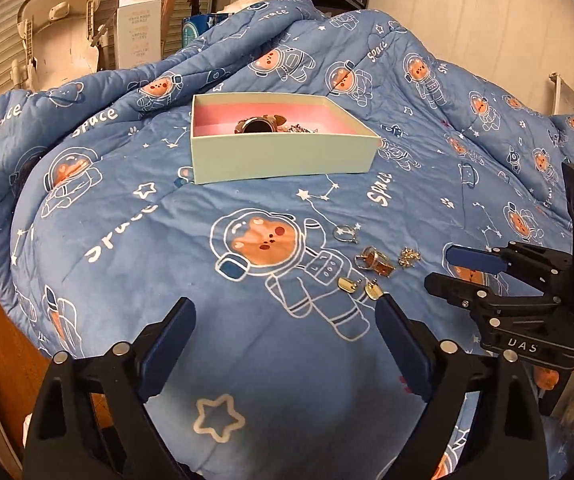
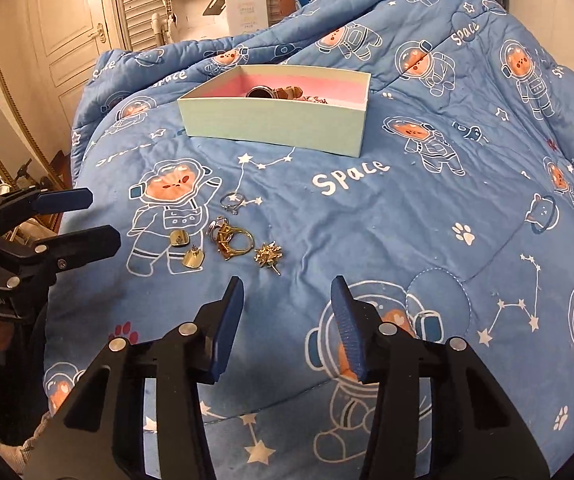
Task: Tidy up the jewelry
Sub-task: 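Move the left tool onto a gold tag charm while the right tool reaches the gold star charm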
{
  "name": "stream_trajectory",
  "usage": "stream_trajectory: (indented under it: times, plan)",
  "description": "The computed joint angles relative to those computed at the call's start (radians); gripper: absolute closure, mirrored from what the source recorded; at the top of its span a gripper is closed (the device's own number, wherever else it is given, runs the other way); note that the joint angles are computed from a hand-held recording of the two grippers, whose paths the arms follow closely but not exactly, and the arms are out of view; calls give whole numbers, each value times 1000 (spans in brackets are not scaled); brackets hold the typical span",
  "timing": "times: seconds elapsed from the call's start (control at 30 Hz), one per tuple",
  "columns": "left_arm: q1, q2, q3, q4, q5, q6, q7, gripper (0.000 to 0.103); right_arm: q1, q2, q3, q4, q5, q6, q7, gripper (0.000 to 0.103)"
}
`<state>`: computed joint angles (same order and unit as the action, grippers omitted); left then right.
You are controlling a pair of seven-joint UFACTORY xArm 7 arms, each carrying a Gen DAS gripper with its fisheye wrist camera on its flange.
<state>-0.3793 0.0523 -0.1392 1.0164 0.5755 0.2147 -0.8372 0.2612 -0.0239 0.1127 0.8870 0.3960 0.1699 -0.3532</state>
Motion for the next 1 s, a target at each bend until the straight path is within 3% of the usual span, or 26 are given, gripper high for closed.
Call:
stream_trajectory:
  times: [0.13,0.27,0.47,0.67,1.0]
  plan:
    - [-16,25,-6,16,-6,20,32,38,2,13,5,14,-1,13,-2,69]
    - [-23,44,-3,25,-44,18,75,51,-1,35,12,39,-2,25,0,71]
    - [-32,79,5,60,-106,24,164,60,-16,82,23,88,-48,42,31,77]
    - [-52,128,7,114,-161,32,274,60,-31,107,38,111,-57,47,37,78]
    - [-82,161,35,152,-194,30,305,71,-51,123,58,132,40,59,-33,85]
